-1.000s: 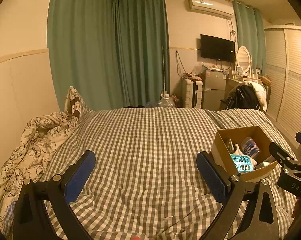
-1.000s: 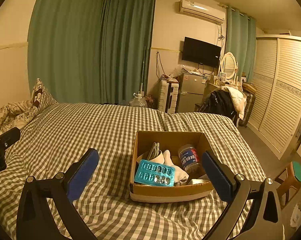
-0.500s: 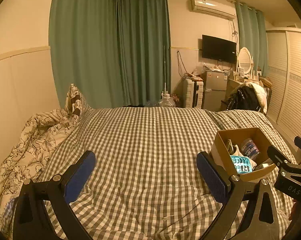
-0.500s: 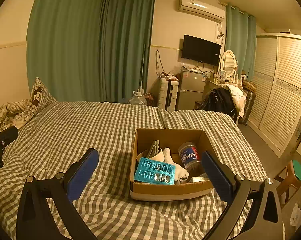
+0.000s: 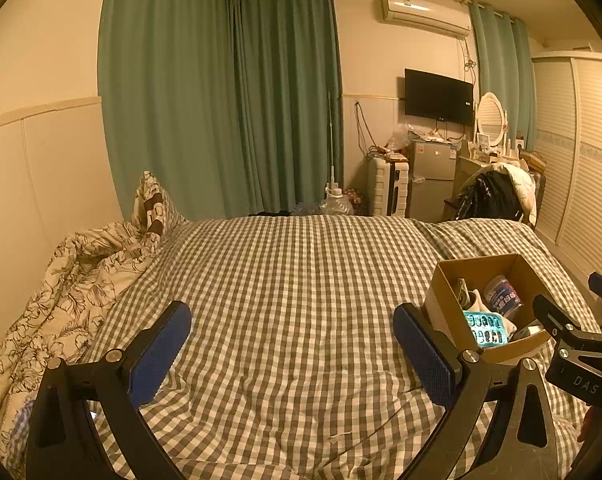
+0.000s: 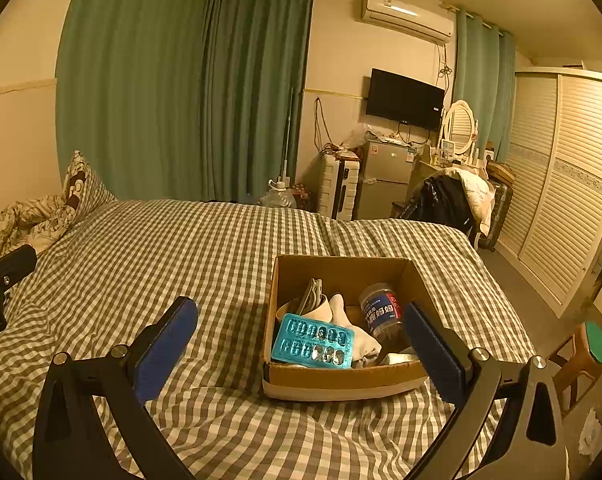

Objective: Organize objects

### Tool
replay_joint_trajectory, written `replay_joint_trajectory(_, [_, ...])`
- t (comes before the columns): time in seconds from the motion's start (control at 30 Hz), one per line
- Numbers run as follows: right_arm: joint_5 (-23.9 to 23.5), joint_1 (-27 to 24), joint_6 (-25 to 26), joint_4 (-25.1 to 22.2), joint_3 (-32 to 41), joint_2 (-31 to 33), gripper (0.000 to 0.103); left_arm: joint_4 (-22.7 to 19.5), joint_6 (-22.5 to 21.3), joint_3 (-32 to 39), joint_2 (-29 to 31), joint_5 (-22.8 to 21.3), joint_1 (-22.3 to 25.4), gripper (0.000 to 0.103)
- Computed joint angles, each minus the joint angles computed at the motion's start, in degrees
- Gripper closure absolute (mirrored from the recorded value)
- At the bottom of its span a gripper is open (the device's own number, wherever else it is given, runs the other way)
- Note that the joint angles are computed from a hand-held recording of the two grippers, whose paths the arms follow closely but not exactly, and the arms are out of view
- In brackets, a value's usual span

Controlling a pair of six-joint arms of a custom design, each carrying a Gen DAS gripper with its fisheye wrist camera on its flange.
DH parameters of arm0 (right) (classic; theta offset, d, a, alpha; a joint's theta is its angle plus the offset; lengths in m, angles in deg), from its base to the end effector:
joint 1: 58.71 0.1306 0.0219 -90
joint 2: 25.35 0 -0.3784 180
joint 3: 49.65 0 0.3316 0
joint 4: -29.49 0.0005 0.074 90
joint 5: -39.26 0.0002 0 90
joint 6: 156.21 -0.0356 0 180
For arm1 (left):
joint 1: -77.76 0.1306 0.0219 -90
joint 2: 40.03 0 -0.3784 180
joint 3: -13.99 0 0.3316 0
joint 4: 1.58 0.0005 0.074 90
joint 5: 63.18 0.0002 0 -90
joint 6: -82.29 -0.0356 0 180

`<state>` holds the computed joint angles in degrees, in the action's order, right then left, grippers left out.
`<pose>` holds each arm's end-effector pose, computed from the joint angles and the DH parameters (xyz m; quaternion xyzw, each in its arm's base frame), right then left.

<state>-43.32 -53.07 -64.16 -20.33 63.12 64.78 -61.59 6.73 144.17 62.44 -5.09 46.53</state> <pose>0.4244 0.0368 0.5865 -0.0235 0.8520 -0.0389 0.5215 0.4244 -0.2359 0.5984 -0.0083 0.8525 0.0419 0.5210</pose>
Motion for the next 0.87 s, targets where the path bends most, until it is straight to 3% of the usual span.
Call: replay_joint_trajectory(0.87, [-0.46, -0.06, 0.81, 0.82, -0.51, -0.12, 0.0, -0.09, -1.02, -0.31, 0.07, -0.77, -0.08, 0.0])
